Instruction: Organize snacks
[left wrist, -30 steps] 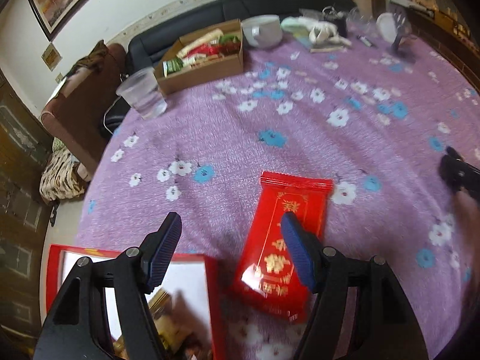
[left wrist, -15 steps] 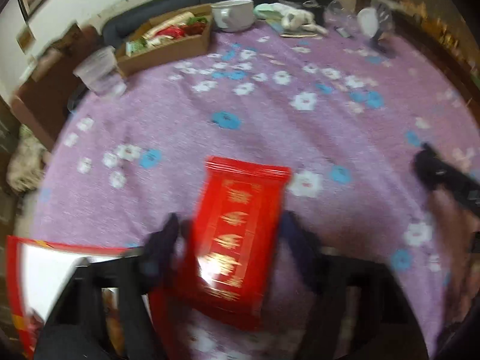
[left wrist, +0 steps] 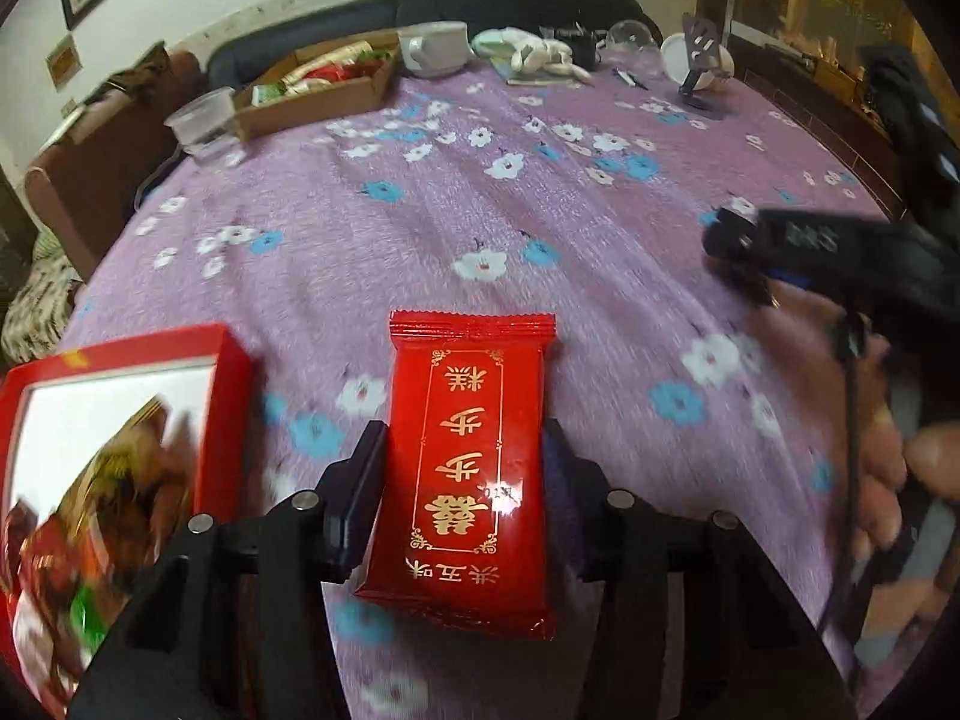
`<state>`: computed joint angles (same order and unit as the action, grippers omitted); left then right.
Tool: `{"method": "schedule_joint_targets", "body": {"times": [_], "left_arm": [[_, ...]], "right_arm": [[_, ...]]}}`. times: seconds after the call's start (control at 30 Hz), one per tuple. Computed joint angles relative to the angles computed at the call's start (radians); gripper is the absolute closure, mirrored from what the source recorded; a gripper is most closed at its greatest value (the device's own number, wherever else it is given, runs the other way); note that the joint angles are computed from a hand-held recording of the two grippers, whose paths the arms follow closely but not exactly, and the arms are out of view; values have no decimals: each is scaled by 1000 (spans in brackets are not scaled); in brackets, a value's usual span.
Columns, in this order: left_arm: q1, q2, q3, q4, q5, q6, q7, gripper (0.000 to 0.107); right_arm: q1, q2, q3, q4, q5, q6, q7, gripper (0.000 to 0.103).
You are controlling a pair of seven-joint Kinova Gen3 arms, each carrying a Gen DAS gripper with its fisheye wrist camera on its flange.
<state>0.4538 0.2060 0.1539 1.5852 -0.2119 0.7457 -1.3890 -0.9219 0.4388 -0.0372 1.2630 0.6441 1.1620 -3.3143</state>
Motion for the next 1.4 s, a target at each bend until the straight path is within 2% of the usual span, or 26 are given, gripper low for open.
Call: {"method": "schedule_joint_targets", "body": {"times": [0.23,0.4,0.53,0.63,0.87,1.03,1.2,1.4], "left_arm": [[-2,-163,-1,159,-118,-99,140,60],[-78,-277,31,233,-187,-150,214,59],[-155,-356,44,282,-195,-196,223,59],[-196,-402,30,312,-159,-232,181,59],[-246,-483,-41,370,-15,-300,40,59],[-270,-524,-81,405,87,-320,-57,59],[-315,-556,-90,441,153,-330,-121,59],[-363,-566,-92,468,198,-332,-146,59]], "right_arm": [[-17,-1,1,4,38,-7,-1,74],[-41,1,8,10,84,0,-17,74],[-60,-14,13,45,138,-23,-67,74],[-80,-24,11,64,188,-19,-113,74],[-182,-44,-23,47,320,82,-214,74],[-260,-5,-50,-8,384,124,-211,75],[-319,23,-42,-38,431,88,-213,75],[-362,78,-30,-128,426,33,-116,75]]}}
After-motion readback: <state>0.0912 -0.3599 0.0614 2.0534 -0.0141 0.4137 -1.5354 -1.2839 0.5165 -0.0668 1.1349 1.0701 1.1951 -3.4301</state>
